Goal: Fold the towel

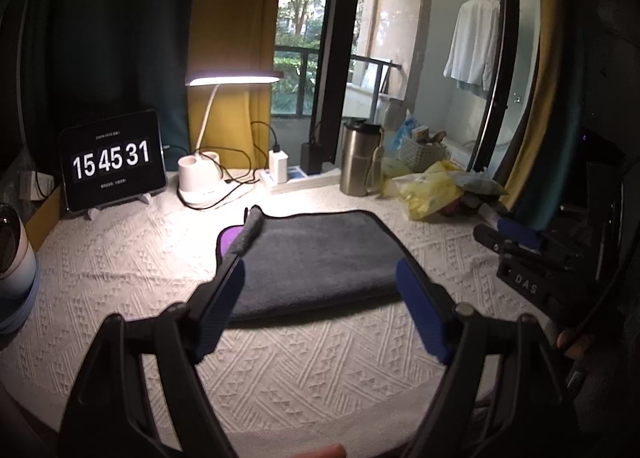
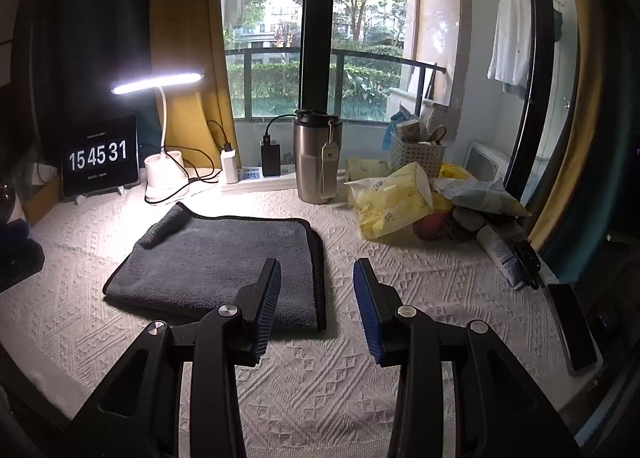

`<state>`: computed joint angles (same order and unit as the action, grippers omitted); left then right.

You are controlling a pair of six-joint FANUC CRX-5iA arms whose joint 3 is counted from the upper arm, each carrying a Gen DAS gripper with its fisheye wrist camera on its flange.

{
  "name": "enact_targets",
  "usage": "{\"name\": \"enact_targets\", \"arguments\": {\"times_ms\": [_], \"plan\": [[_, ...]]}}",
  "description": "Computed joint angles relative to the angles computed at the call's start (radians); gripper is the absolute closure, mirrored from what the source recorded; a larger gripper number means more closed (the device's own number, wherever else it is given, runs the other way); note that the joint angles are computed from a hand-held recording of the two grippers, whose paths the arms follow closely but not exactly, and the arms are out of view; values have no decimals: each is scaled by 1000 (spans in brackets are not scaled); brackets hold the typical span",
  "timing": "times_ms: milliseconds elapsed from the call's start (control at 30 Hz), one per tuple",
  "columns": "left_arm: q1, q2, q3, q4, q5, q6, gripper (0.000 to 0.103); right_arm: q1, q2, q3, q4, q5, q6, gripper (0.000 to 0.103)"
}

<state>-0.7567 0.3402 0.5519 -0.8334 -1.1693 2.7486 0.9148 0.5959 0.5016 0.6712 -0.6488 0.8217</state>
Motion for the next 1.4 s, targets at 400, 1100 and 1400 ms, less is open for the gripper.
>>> {"name": "enact_targets", "arguments": {"times_ms": [400,1100,1400], "plan": [[-99,-9,2,-136,-69,63,24,9,-158,-262,202,126,-229,63],[-299,-2,-42,-416,-210,210,24,-67,-369,-614,838,322,-820,63],[-413,-15,-122,-653,-335,314,24,-172,-480,-753,1532,326,-1389,48]]}}
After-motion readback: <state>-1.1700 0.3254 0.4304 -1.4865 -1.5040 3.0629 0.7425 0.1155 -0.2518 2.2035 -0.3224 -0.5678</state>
